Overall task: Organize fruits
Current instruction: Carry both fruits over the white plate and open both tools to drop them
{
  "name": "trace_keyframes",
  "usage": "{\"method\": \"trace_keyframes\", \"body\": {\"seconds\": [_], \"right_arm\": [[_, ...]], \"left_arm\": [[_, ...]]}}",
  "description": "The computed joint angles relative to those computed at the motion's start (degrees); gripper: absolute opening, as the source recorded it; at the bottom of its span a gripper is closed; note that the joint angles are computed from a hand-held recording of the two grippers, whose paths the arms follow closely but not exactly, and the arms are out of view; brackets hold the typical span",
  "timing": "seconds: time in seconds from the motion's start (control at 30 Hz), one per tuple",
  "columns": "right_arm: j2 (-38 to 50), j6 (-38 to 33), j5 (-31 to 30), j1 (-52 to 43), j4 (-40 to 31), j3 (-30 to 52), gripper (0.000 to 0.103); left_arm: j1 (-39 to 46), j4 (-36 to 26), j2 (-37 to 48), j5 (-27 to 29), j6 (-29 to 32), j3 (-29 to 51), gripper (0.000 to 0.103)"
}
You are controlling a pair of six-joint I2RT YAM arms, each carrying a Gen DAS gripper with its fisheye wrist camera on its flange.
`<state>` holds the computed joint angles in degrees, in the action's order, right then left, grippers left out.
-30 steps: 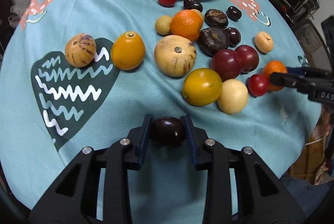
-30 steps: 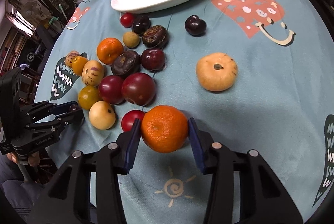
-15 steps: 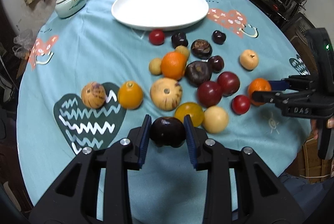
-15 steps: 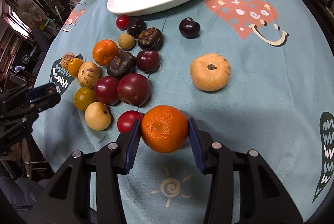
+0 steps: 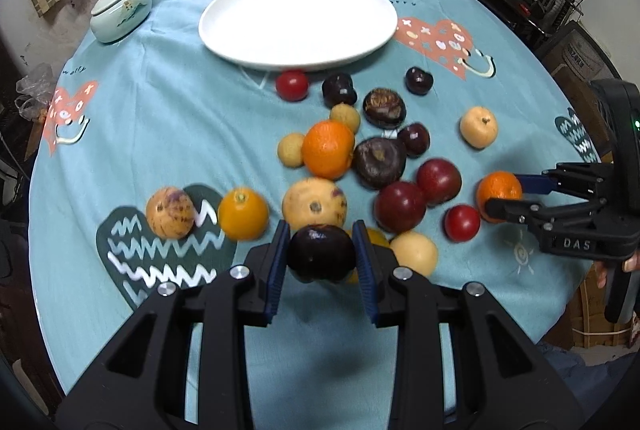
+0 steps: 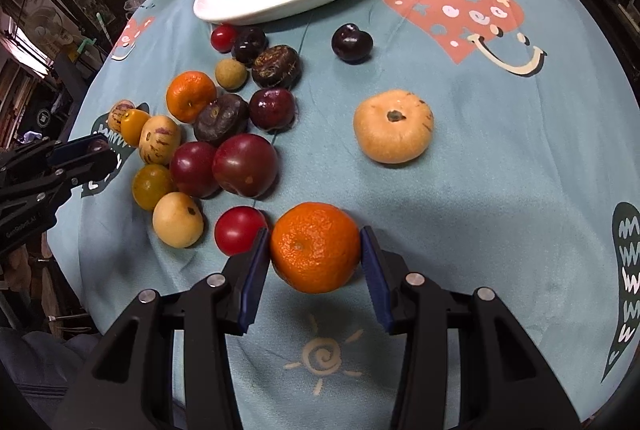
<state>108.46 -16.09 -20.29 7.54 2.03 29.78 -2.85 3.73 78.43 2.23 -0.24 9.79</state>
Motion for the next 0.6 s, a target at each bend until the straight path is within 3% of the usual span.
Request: {"method": "trace_keyframes", "body": {"seconds": [0.13,0.27,0.43,0.6], "right_arm": [[-3.64,0.02,-1.57,1.32,-4.69,5.26,0.046],[-0.87,3.56,-1.77,5.65,-5.91,18.12,0.046],[16.12,8.67,3.1,10.31,-9.04,40.8,0.046],[30.33,9.3,5.89,11.23,-17.5,59.41,0.046]], "left_arm": [[4.12,-3.41,1.77,4.36,2.47,6.76,0.032],[7.8,-5.66,11.86,8.9,0.82,21.23,0.033],[6.98,-9.21,34.36,1.86,-5.6,44.75,0.033],[7.41,-14.75,48.28,-1.27,-7.2,58.92,0.034]]}}
